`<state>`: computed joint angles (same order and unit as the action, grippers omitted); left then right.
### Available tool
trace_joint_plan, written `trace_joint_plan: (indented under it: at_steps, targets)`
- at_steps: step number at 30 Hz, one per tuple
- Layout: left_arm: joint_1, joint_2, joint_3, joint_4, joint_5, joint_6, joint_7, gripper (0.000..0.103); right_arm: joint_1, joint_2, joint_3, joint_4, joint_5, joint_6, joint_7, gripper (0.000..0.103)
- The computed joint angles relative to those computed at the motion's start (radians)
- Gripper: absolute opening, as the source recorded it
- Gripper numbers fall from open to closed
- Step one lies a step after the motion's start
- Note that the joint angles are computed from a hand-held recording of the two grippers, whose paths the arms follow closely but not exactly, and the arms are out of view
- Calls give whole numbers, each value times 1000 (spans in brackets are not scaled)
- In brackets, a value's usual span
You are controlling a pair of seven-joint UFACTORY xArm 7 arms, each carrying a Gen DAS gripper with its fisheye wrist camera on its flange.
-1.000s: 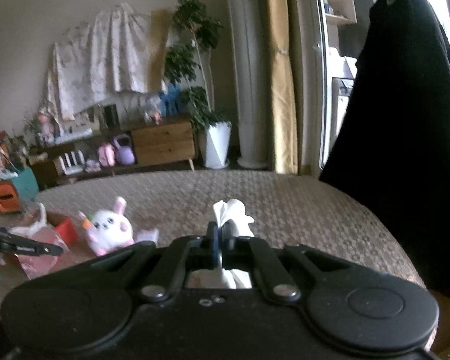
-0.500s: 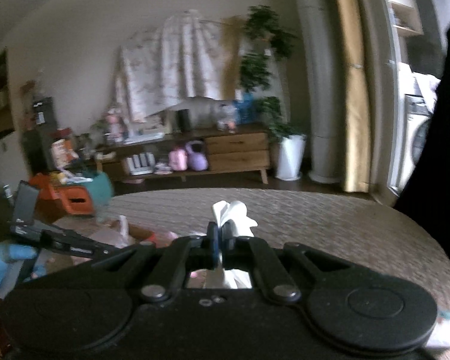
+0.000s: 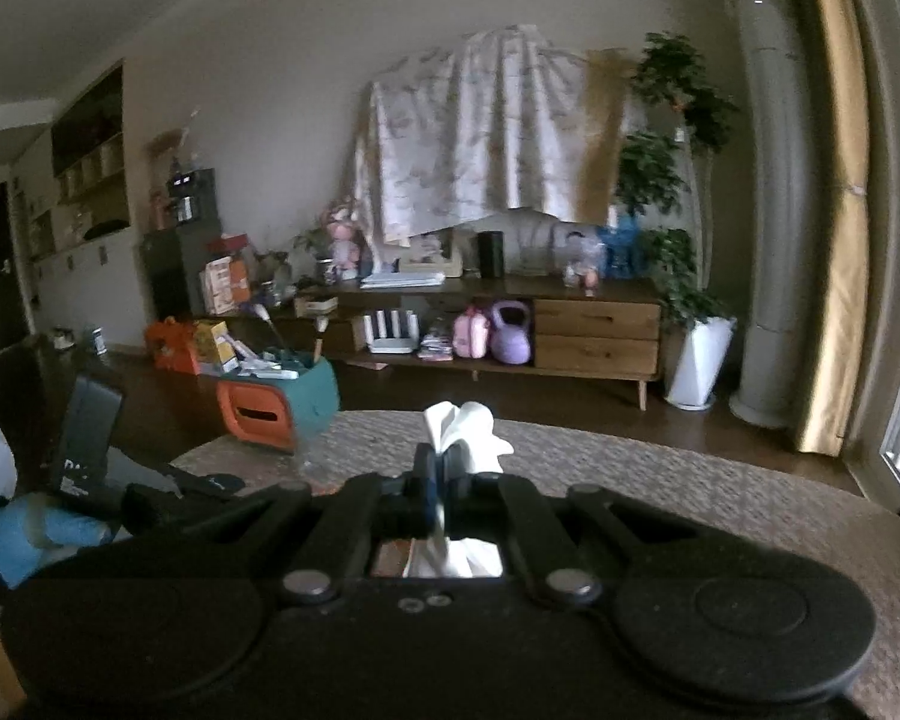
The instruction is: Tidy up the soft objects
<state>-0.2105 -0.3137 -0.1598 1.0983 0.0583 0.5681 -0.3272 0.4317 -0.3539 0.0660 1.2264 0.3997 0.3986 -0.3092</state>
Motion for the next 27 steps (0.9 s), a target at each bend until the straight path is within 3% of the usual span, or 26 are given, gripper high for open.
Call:
trace_joint_plan:
  at_steps: [8, 15, 27]
  targets:
    - [41, 10, 53, 1, -18, 0, 55, 9, 17, 225, 68, 214, -13, -40, -11, 1]
    - [58, 64, 84, -3, -66, -22, 115, 9, 4, 398, 137, 357, -103, -46, 43, 1]
    - [68, 189, 93, 5, -111, -69, 177, 9, 11, 563, 157, 410, -240, 1, 161, 1]
